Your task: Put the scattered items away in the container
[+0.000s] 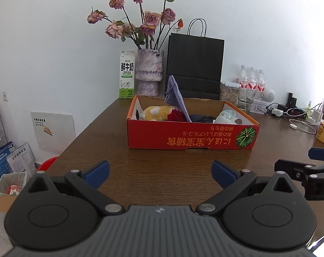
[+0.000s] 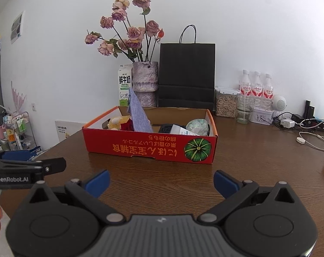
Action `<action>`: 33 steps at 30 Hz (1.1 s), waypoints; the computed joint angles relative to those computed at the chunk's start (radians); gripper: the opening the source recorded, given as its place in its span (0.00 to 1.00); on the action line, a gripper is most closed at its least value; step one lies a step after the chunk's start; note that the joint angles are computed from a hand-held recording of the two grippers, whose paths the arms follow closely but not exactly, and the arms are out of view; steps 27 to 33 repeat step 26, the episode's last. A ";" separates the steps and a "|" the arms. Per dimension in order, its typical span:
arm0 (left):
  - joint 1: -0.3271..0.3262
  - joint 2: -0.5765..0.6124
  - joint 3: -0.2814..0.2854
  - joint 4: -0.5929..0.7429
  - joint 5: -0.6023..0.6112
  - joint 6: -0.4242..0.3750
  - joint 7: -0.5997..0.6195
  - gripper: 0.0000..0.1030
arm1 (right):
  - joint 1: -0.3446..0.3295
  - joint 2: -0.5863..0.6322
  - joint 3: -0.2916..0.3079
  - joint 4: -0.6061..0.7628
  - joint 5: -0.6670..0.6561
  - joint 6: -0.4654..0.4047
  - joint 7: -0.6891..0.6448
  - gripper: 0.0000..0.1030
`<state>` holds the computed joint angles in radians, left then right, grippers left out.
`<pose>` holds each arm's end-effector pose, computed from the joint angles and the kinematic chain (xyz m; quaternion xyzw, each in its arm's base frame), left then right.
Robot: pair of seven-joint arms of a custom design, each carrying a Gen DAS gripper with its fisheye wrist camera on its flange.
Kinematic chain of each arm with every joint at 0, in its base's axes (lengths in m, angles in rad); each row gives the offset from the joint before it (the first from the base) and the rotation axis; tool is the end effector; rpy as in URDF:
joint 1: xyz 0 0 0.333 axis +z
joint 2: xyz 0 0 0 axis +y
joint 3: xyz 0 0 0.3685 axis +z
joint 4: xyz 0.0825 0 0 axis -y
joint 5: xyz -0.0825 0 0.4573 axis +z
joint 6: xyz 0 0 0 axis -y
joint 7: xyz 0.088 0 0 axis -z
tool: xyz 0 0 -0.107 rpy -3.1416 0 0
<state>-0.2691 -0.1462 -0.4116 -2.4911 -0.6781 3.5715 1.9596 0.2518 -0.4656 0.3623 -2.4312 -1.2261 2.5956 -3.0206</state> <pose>0.4535 -0.2745 0.4739 -0.4956 0.6734 -0.4602 0.2986 0.3881 0.3145 0.5343 -0.5571 0.6342 -0.3900 0.3678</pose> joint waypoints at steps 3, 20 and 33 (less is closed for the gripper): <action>-0.001 -0.011 -0.007 -0.011 -0.013 0.008 0.005 1.00 | 0.010 -0.005 -0.002 -0.008 0.031 -0.005 -0.008 1.00; -0.009 0.001 -0.028 0.014 -0.147 -0.012 0.131 1.00 | 0.002 0.006 0.003 -0.005 0.051 0.012 -0.018 1.00; -0.024 -0.002 0.002 -0.004 -0.052 -0.011 0.046 1.00 | -0.001 0.007 0.004 -0.006 0.052 0.019 -0.017 1.00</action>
